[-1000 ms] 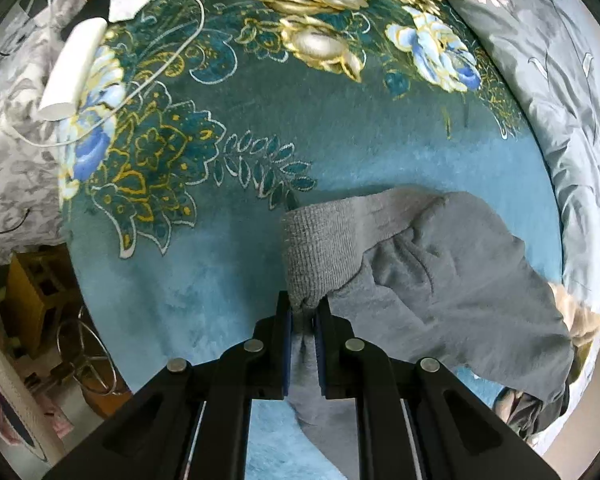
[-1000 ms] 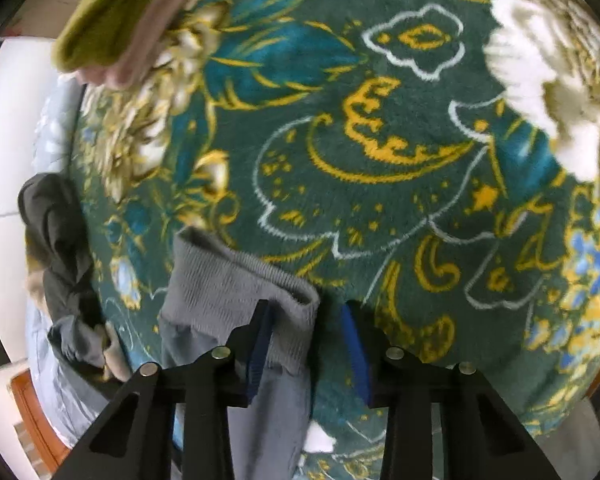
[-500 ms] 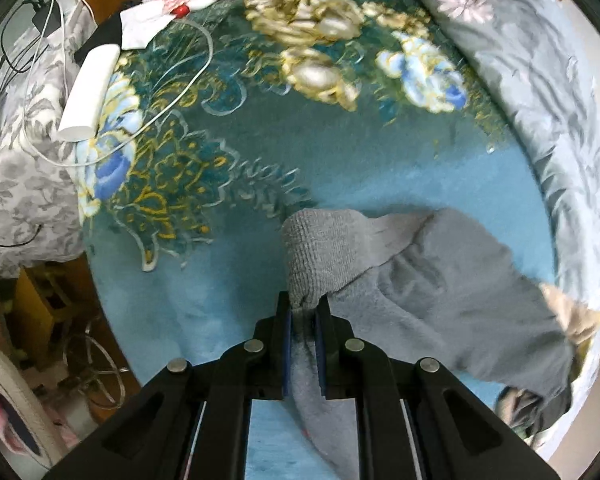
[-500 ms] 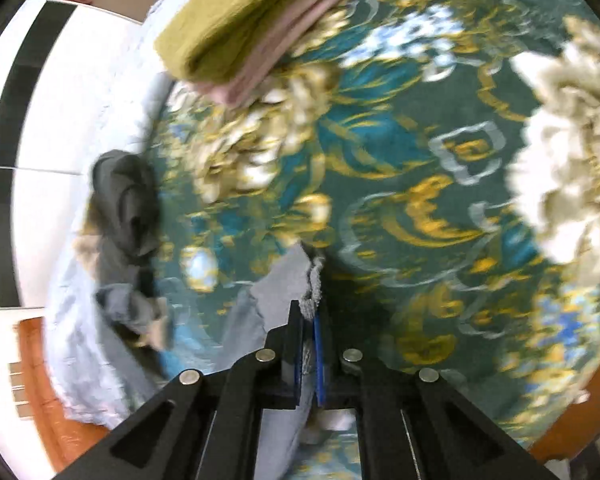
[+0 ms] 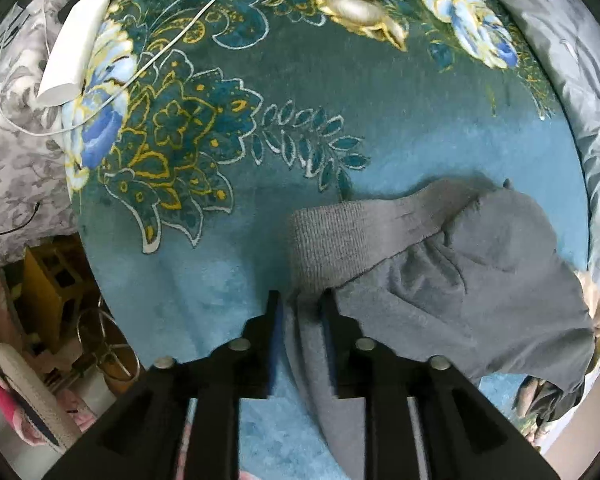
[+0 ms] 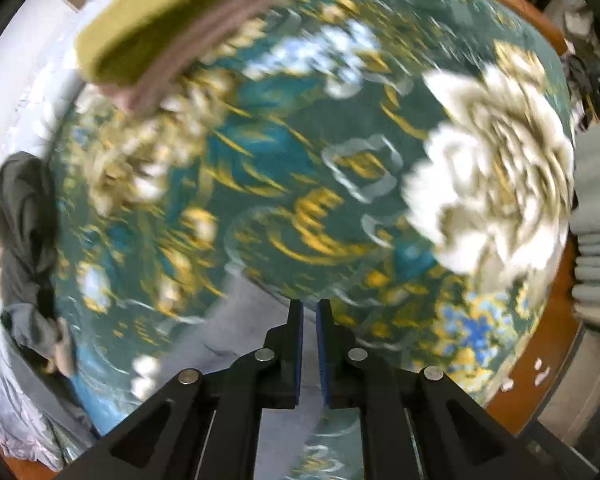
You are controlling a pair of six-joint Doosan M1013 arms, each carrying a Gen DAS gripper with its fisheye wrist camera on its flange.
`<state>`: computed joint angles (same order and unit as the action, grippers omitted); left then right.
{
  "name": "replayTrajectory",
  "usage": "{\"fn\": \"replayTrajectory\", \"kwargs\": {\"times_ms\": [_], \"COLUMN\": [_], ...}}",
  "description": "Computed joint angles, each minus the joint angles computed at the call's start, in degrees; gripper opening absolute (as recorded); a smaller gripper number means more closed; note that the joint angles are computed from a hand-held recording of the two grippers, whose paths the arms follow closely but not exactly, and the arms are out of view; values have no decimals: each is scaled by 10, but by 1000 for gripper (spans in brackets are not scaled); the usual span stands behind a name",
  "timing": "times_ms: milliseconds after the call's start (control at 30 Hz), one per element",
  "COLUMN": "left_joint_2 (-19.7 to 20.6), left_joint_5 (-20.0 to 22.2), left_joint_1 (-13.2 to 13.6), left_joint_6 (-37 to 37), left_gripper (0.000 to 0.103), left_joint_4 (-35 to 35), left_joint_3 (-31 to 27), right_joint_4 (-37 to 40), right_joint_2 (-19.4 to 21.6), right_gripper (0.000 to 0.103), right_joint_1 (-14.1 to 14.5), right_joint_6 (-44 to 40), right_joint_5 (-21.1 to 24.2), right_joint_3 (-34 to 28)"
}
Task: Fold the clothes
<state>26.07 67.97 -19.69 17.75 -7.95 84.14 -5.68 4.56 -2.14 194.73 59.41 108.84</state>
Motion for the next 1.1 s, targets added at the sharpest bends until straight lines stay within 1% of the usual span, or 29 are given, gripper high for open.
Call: {"fn": "replayTrajectory", "kwargs": {"times_ms": [67, 133, 200, 267, 300, 367, 433, 467, 500, 600, 667, 700, 733, 767, 800, 833, 867, 900, 967, 1000, 1067, 1100], "left_joint_2": [-2, -6, -9, -7, -6, -4, -1, 2, 6, 20, 30, 35, 40, 44, 46, 48, 49, 49, 52, 54, 58, 61], "left_joint_5": [8, 6, 4, 4, -2, -13, -30, -37, -40, -44, -40, -37, -33, -30, -28, -30, -33, -40, -48, -51, -48, -42], "left_joint_1": [3, 7, 10, 13, 14, 16, 19, 19, 20, 21, 21, 22, 22, 21, 21, 22, 22, 23, 23, 22, 18, 16], "left_joint_6": [-15, -27, -34, -26, -22, -14, 3, 13, 24, 62, 86, 98, 106, 110, 112, 111, 111, 110, 116, 120, 129, 135], "left_gripper": [43, 43, 46, 48, 48, 48, 48, 49, 49, 49, 50, 50, 50, 50, 50, 50, 50, 50, 50, 50, 50, 50], "left_joint_4": [9, 13, 15, 12, 8, 2, -12, -18, -22, -38, -45, -48, -49, -50, -52, -56, -63, -75, -92, -99, -104, -105], "left_joint_3": [-1, 0, 1, -4, -6, -9, -12, -16, -23, -44, -59, -66, -72, -78, -81, -82, -82, -82, -85, -87, -93, -98], "right_joint_4": [-8, -2, 16, 45, 59, 83, 89, 91, 92, 88, 72, 62, 49, 47, 49, 51, 54, 49, 31, 22, -7, -31], "right_joint_2": [23, 54, 87, 123, 142, 186, 235, 258, 280, 351, 399, 421, 441, 448, 450, 452, 447, 435, 411, 384, 320, 292], "right_gripper": [10, 14, 23, 26, 27, 30, 39, 50, 57, 57, 57, 56, 51, 32, 23, 11, 7, 6, 6, 5, 5, 5], "right_joint_1": [-10, -12, -14, -16, -16, -17, -15, -15, -15, -12, -10, -8, -7, -7, -7, -8, -8, -6, -2, 2, 11, 19], "right_joint_6": [-25, -67, -115, -168, -195, -265, -325, -350, -372, -413, -420, -419, -415, -408, -401, -393, -389, -396, -416, -414, -392, -376], "right_joint_5": [-16, -54, -96, -136, -149, -148, -130, -120, -105, -26, 50, 95, 140, 160, 169, 178, 170, 153, 118, 75, -28, -55], "right_joint_3": [-33, -69, -109, -155, -182, -252, -333, -371, -409, -532, -616, -657, -692, -702, -703, -704, -694, -678, -649, -611, -523, -483]}}
